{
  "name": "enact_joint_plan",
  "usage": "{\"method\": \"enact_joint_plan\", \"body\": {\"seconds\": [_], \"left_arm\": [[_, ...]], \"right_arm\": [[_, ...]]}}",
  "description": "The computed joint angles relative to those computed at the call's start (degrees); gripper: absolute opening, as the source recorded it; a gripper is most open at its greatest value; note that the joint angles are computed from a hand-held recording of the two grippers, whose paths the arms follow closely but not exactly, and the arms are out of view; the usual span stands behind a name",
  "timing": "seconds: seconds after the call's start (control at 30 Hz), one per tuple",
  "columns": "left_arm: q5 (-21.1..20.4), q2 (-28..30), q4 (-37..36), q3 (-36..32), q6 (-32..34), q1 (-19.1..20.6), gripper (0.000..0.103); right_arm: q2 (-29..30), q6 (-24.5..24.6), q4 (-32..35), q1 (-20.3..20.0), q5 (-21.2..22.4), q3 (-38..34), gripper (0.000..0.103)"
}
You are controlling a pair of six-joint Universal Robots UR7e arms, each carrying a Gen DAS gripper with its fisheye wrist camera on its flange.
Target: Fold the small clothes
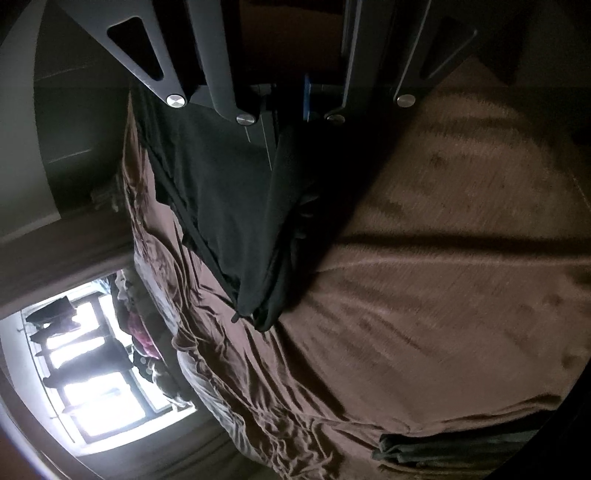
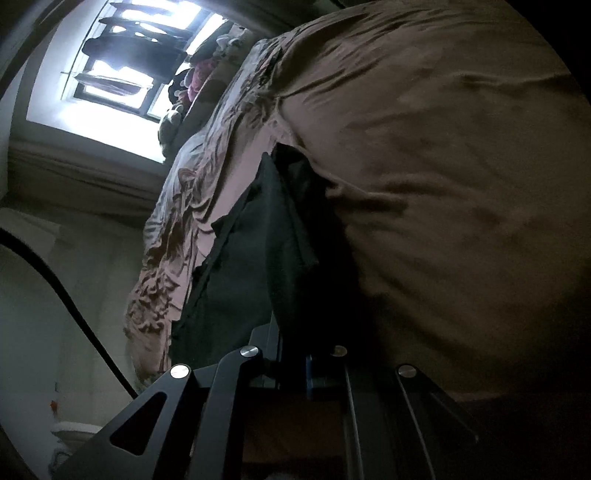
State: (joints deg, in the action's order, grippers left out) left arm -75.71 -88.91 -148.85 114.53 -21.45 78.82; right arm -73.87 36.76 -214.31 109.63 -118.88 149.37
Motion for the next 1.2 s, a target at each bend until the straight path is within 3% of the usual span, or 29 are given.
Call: {"method": "enact_joint_plan", "body": {"seconds": [0.17,0.33,0.47,0.57,0.63,0.73,0.87,1.0,1.2], "left_arm": [[-2.4,-0.8,-0.2,0.7,-0.2,1.4,0.009],[-5.3,0.8,-0.8,0.6,-0.7,4.4,0.009],[-8.0,0.9,-1.7,0.9,0.4,5.5,0.012],[-9.0,0.8,-2.5,1.2,0.4,5.8,0.02],[-10.0,0.9,-3.0,1.4,-0.2,6.3,0.032],[-11.6,0.9,-4.1,1.9,-0.8,6.8,0.033],[-11.6,0.6,-4.8,2.4,-1.9,6.5,0.034],[-11.2,0.7,-7.3,3.5,-3.4,6.1,0.04],[-10.1,1.2,-10.3,4.6,-4.0,5.5,0.044]], "right_arm": [[-1.9,1.9,3.8,2.1,-2.6,-0.1,0.004],[-2.1,3.4,7.2,1.7,-3.6,0.3,0.005],[-3.1,4.9,24.6,6.1,-13.1,-4.5,0.01],[-4.9,5.7,31.1,7.9,-15.2,-5.9,0.015],[-6.2,6.8,33.9,9.0,-16.4,-6.4,0.017],[-7.1,9.6,41.3,12.6,-21.9,-8.6,0.021],[-6.9,12.2,47.9,18.0,-28.9,-11.1,0.036],[-3.7,13.5,53.4,22.5,-34.1,-15.2,0.048],[5.4,7.7,55.2,25.8,-34.2,-22.6,0.049]]}}
